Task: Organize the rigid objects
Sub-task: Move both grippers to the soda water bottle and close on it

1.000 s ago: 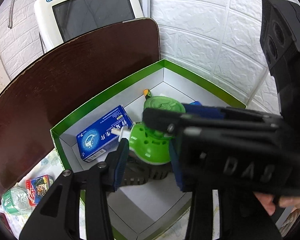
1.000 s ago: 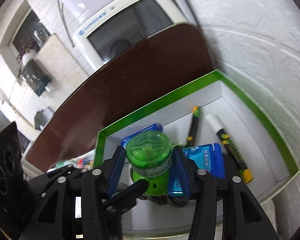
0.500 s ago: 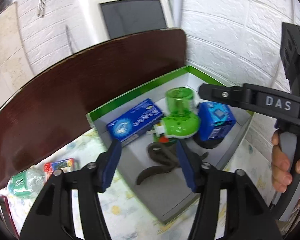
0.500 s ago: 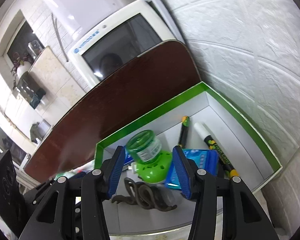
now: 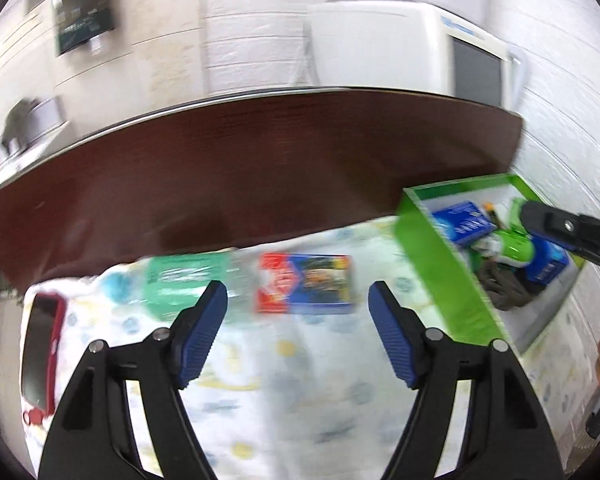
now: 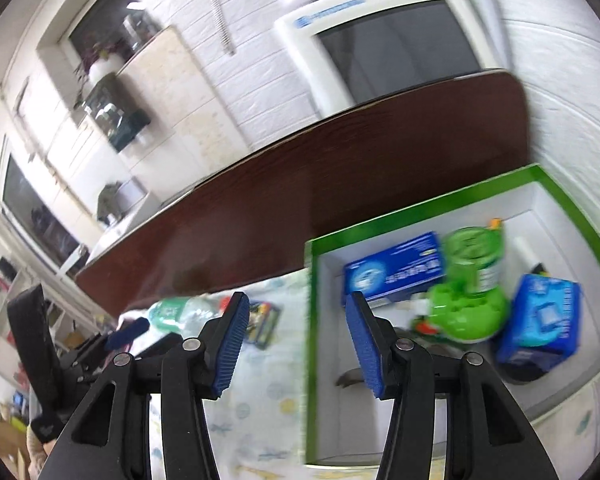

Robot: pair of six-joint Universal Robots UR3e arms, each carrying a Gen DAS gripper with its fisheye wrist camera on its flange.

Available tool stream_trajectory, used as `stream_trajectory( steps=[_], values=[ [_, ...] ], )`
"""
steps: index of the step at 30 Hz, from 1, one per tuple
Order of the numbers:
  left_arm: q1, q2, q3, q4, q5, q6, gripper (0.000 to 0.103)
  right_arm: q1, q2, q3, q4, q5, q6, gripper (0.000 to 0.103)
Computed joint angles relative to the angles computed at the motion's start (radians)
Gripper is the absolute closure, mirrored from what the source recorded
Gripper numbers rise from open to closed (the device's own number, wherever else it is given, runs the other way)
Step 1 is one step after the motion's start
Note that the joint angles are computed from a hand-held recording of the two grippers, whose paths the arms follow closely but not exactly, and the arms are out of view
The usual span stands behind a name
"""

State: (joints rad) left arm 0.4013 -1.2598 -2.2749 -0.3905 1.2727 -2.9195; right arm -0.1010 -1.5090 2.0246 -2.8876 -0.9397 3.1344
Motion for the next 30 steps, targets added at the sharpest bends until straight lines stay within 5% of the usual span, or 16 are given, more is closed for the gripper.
stream_trajectory(
  steps=[8,13,30],
  values=[
    [0.445,0.163,-0.137,-0.145,-0.212,0.17,0.022,0.254,0.208,-0.224,0.055,-0.115,0.04,0.042],
    [0.578,0.101,-0.147,-0.168,-0.302,0.29,0.021,0.363,0.335,-0.379,0.114,-0.167,0.071,0.041],
    [0.566,-0.291,0.028,-0.149,-0.436,0.516,0.018,0.54,0.761,-1.01,0.391,-0.266,0.169,0.031]
  ],
)
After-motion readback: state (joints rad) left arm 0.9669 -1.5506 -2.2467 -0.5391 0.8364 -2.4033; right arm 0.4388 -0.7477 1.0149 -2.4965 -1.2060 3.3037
